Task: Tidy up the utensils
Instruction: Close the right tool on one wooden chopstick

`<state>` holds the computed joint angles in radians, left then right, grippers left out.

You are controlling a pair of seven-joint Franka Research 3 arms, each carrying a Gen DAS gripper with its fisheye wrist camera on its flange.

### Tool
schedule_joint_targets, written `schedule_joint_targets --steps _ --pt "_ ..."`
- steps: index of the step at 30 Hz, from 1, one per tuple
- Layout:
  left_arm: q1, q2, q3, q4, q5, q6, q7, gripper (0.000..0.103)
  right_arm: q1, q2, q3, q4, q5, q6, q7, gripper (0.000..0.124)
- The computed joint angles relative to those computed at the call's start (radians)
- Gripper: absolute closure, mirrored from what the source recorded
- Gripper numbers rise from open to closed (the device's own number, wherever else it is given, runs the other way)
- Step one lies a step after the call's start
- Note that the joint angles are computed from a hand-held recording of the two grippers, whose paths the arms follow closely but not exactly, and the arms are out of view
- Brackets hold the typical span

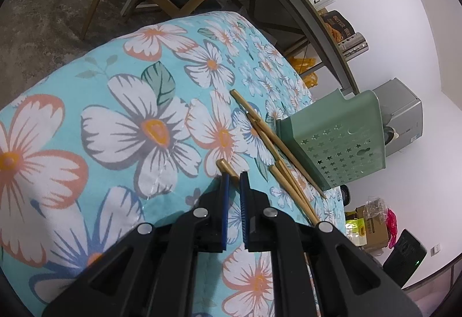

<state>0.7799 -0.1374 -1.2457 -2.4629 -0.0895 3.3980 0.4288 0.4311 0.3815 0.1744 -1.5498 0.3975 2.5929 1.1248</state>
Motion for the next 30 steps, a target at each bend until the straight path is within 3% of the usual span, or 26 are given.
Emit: schedule_joint_targets --steps 9,13,21,24,25,30 --pt "-0.033 0.015 0.02 -0.001 -0.055 0.01 0.052 0.096 0.032 0.053 -0.009 0.105 -0.1 -0.137 -0.066 0.099" --pt "-0.044 0.02 0.026 -0.001 -0.074 0.012 0.072 0.096 0.087 0.083 -0.057 0.147 -0.229 -0.165 -0.011 0.099" --pt "-0.043 0.019 0.022 0.005 -0.082 0.002 0.085 0.096 0.137 0.132 -0.085 0.223 -0.36 -0.218 0.037 0.093" --pt "-0.029 0.024 0.007 0.007 -0.083 0.006 0.086 0.096 0.172 0.144 -0.114 0.249 -0.425 -0.239 0.118 0.104" --pt "-0.029 0.026 0.008 0.007 -0.083 0.007 0.086 0.096 0.182 0.157 -0.125 0.278 -0.446 -0.273 0.154 0.114" --pt "-0.066 0.04 0.039 0.003 -0.108 0.023 0.114 0.096 0.152 0.128 -0.098 0.239 -0.405 -0.252 0.214 0.116"
